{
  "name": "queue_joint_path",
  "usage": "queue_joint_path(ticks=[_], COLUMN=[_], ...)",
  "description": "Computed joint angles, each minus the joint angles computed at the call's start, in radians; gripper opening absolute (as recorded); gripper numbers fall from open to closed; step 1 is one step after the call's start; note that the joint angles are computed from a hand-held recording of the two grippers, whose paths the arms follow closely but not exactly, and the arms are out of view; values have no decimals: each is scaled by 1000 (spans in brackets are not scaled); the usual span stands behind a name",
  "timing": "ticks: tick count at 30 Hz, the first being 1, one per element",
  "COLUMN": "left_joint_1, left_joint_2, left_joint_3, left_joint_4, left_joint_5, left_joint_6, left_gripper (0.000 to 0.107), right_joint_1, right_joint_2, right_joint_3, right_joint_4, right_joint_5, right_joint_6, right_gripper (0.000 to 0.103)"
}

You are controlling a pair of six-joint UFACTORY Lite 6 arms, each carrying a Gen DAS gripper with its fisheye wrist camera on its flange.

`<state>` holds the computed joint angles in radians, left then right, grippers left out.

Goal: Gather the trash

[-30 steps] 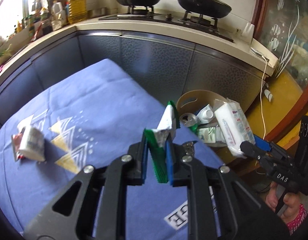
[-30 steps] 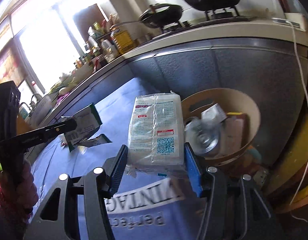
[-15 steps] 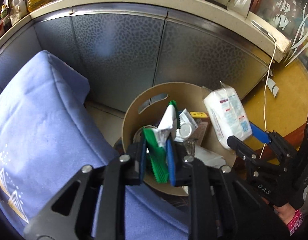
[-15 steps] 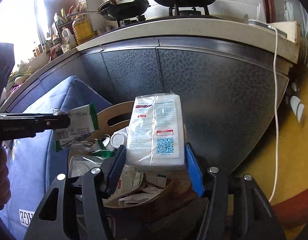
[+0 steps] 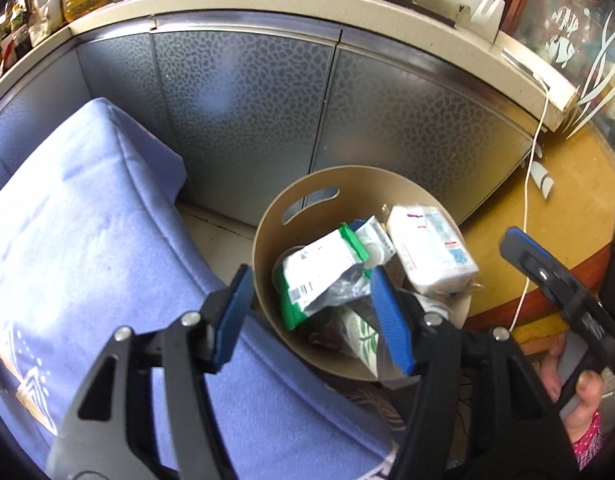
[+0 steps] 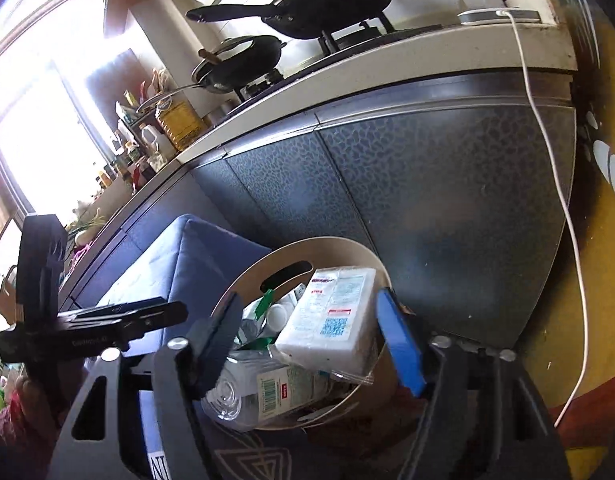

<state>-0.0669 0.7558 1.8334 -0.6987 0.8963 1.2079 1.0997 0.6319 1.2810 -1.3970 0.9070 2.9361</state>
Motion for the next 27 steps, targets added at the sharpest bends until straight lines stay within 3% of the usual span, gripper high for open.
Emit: queue_joint_path(ticks=[3,9,11,14,18,22,24,27], left_joint_1=[44,142,173,217,278,342,373,416], left_joint_2=[-46,-116,-117,-106,-81,-64,-56,-28], left_joint_3=[-41,-115,-113,-94,-49,-6,14,63], left_joint_4=[-35,-52,-44,-40,-49,-58,-63,-64], left_joint_5=[35,82,100,124,172,223,247,277], left_joint_6=[45,122,123,124,129,149,161,169], left_gripper=[58,58,58,58,58,58,58,58], right_joint_1=[-57,-166,-181,-152,-102,-145,-191,-259], right_joint_2=[16,115,131,125,84,54,72,112], right_joint_3=[31,127,135,155,186,233,277,304], right_joint_4=[19,90,58,100,199,272,310,311], right_joint_5=[-77,-361,-434,-384,-221,-150,-175,-301], right_joint_6=[-74,-210,-157,-183,-288,-439,-528,-559], right_gripper=[35,33,33,33,33,33,33,33])
